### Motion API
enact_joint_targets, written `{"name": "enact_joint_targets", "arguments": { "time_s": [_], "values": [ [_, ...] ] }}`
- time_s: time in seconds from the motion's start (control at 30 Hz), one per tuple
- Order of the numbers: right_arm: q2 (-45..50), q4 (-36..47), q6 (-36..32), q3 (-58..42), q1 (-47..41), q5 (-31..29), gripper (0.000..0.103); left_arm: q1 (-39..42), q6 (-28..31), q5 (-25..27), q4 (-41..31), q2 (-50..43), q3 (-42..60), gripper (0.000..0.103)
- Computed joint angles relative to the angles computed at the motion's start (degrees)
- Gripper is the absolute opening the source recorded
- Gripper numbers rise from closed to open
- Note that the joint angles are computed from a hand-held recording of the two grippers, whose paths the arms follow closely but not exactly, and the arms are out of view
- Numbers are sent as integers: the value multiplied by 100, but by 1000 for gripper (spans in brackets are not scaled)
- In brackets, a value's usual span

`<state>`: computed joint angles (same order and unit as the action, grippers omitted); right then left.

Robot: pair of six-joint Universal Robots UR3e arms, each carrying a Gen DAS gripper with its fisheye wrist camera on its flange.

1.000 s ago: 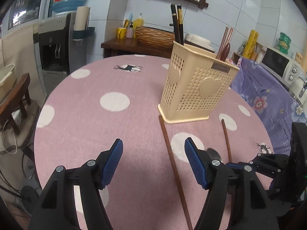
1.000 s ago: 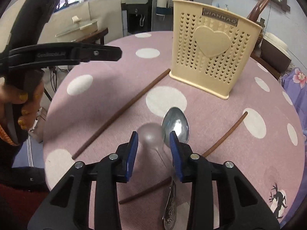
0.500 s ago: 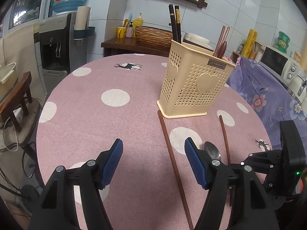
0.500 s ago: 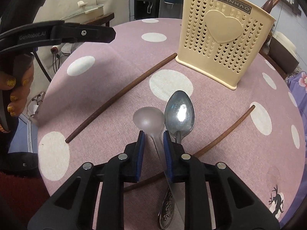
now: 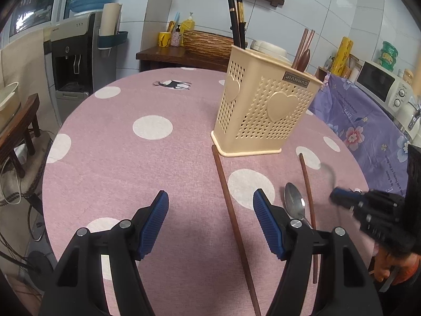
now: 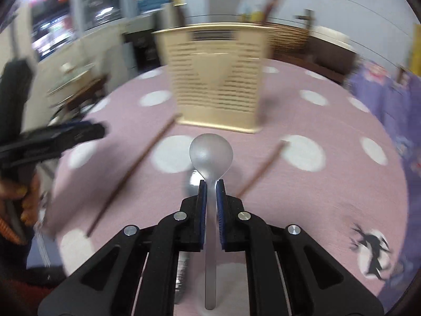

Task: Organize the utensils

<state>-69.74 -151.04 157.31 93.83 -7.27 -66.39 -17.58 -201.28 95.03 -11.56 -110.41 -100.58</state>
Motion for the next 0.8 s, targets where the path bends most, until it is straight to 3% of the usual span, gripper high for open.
{"name": "enact_joint_targets", "arguments": {
  "time_s": [0.2, 0.53, 0.6, 0.67, 0.8],
  "values": [
    [178, -50, 618, 5, -300, -607, 9, -26, -8, -99, -193, -216, 198, 66],
    [380, -496, 845, 281, -364, -667, 10, -145, 50, -15, -526, -510, 523, 66],
    [348, -458, 896, 291, -383, -596, 21, -161, 49, 7, -601, -578, 605, 66],
    [322, -535, 1007, 326, -354, -648, 48, -187, 57, 28, -692, -659, 711, 66],
    [236, -510, 1171, 293, -320, -582, 50, -223, 152, 84, -891, -849, 1008, 66]
  ]
}}
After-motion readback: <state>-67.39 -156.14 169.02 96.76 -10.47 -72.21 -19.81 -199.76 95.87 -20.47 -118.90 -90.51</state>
